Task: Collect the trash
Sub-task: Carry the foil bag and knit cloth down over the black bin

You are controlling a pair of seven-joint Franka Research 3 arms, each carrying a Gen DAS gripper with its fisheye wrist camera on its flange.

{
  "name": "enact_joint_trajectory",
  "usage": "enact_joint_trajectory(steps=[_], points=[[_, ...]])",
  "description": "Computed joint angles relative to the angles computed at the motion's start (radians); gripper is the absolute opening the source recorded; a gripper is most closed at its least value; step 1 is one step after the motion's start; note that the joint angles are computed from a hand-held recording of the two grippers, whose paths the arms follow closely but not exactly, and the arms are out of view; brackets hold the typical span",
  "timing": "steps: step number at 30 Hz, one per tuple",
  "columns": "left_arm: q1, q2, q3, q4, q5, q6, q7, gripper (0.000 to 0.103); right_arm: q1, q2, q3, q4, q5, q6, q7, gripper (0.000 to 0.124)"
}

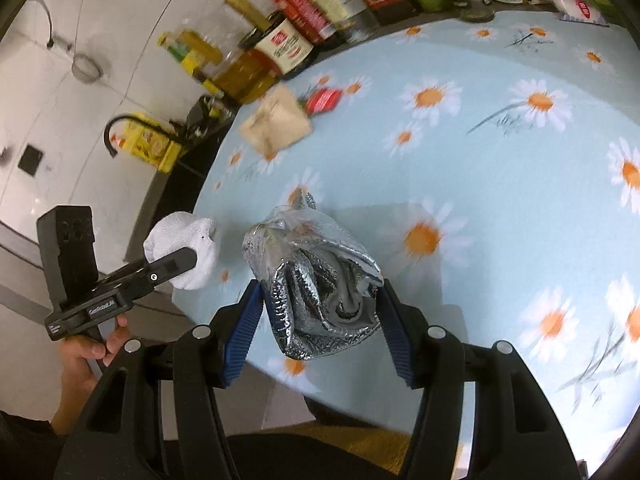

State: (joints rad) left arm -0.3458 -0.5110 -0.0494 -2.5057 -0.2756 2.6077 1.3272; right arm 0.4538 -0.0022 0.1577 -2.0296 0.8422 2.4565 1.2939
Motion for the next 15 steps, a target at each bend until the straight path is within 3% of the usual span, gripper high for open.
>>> enact_joint_trajectory(steps=[7, 15], points=[[-0.053, -0.138, 0.043, -0.120, -0.036, -0.015, 0.079, 0.046, 0.063, -0.084, 0.040, -0.123, -0.018, 0.102, 0.116, 0.058], [-0.077, -0.258, 0.093, -0.196, -0.060, -0.106, 0.187, 0.046, 0.141, -0.185, 0.083, -0.252, -0.138, 0.245, 0.329, 0.058]])
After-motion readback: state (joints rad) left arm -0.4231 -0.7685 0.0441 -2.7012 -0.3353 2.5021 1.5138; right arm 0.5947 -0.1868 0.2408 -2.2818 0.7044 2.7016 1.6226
